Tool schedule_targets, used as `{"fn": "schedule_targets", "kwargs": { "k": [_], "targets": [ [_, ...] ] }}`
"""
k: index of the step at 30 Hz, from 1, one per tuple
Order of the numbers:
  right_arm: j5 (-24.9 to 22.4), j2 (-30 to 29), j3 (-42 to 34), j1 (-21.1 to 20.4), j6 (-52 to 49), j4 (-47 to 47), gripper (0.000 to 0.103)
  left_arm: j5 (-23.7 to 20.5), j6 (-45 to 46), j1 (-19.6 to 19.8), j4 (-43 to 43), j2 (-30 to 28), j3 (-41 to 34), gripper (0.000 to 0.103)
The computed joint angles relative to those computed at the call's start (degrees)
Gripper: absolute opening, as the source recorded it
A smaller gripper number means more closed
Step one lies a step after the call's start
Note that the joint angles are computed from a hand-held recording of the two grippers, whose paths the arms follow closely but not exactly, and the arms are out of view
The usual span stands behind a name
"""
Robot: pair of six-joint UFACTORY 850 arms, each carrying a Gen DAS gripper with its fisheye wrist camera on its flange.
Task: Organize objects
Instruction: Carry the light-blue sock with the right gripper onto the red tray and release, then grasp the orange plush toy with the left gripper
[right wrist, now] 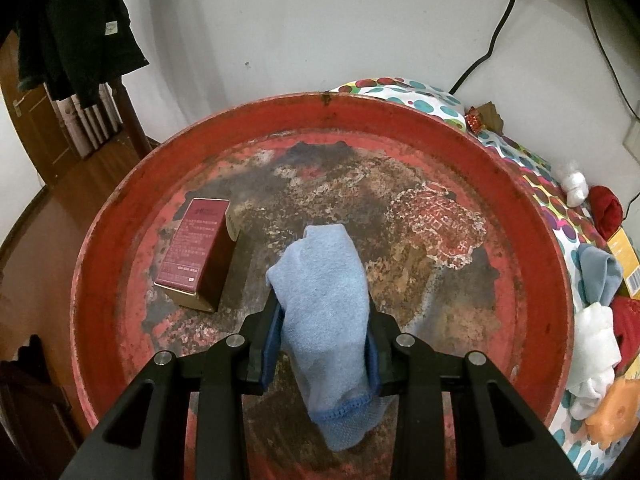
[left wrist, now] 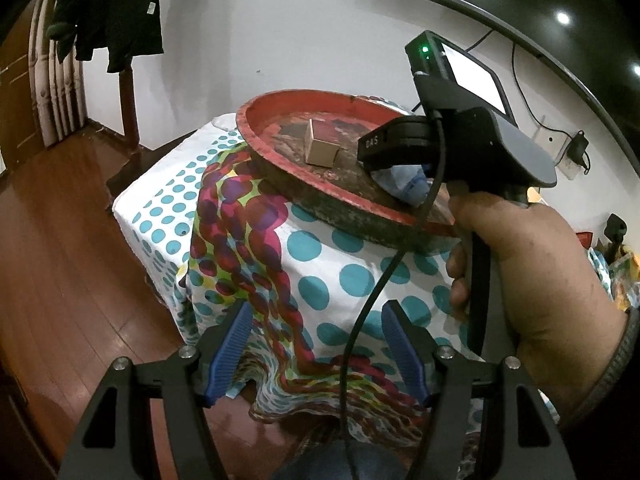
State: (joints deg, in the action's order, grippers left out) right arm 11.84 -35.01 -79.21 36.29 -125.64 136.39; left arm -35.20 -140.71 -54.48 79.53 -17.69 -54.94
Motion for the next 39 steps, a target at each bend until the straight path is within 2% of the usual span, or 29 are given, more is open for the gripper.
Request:
{"fn": "schedule_targets", "kwargs": {
  "k": [1,2,3,5,6,8,10,13,15,17,18,19,21,24,26,28,29,31,33,35,37,39],
  "targets": [
    [1.1,-0.1,-0.6,0.2,1.0,0.5,0.039,-0.1,0.0,0.0,0.1,0.0,0.0,0.069],
    [1.0,0.2,0.0,0.3,2.7,-0.4,0.047,-0.3,-0.2,-0.1,0.5,0.0,0.0,0.069],
    [-1.2,0.3,0.8,0.0,6.5,-3.5,0.068,-0.6,-0.3,-0.1,0.7,0.0,0.0,0.069],
    [-5.5,1.7,2.8,-0.7,17.4,-15.0,0.091,-1.3,-1.8,-0.5,2.4,0.5,0.5,0.069],
    [-4.9,3.1,3.6,-0.6,23.3,-21.0,0.091,-2.4,-4.1,-1.1,4.8,1.2,1.1,0.069],
    [0.6,6.7,5.4,0.6,34.6,-33.0,0.095,-6.4,-10.5,-3.1,12.9,3.1,2.9,0.069],
    [6.7,11.4,9.6,0.5,44.8,-45.0,0.102,-13.3,-17.9,-6.0,23.2,4.9,5.2,0.069],
    [14.7,18.4,18.7,-2.7,62.3,-62.1,0.103,-20.6,-19.5,-9.4,31.2,5.1,6.2,0.071],
    [16.4,23.4,25.8,-8.1,71.2,-71.0,0.103,-20.7,-19.5,-10.2,35.0,4.6,6.0,0.072],
    [17.4,26.1,30.3,-12.8,76.1,-75.2,0.103,-19.0,-19.1,-10.4,37.2,3.8,5.1,0.075],
    [17.9,27.2,32.8,-16.4,79.8,-77.1,0.103,-17.6,-17.8,-10.3,37.1,3.2,4.4,0.075],
    [17.6,27.9,34.9,-19.8,85.4,-81.0,0.103,-15.7,-15.8,-10.2,36.4,2.2,3.2,0.075],
    [15.5,29.0,37.2,-25.5,94.0,-87.7,0.103,-15.0,-13.5,-10.4,34.9,0.0,0.9,0.075],
    [15.2,28.0,38.5,-33.6,107.0,-98.8,0.103,-11.2,-8.3,-10.6,31.9,-4.1,-3.7,0.075],
    [14.2,27.4,38.2,-37.7,116.2,-107.9,0.103,-7.8,-1.6,-10.6,28.1,-6.7,-7.5,0.075],
    [12.7,27.0,37.8,-40.1,125.2,-116.8,0.103,-5.5,4.9,-10.3,24.1,-9.3,-12.0,0.075],
    [12.6,27.1,38.1,-40.5,128.0,-119.1,0.103,-5.0,6.5,-10.0,22.8,-10.5,-13.9,0.075],
    [14.7,27.8,39.0,-39.9,126.8,-119.0,0.103,-3.6,12.4,-8.9,18.0,-13.8,-19.7,0.075],
    [17.1,28.4,39.7,-38.2,120.0,-113.0,0.103,-1.4,18.2,-7.3,12.8,-17.4,-26.1,0.075],
    [21.5,28.9,40.7,-35.0,110.4,-105.6,0.103,0.5,28.3,-5.3,3.1,-22.5,-34.9,0.075],
    [23.3,28.6,40.7,-33.2,105.6,-103.7,0.103,2.1,36.1,-3.5,-5.0,-26.9,-42.2,0.075],
    [23.8,28.9,40.8,-32.8,103.9,-102.8,0.103,1.4,45.0,-2.3,-13.7,-31.7,-49.9,0.075]
  ]
}}
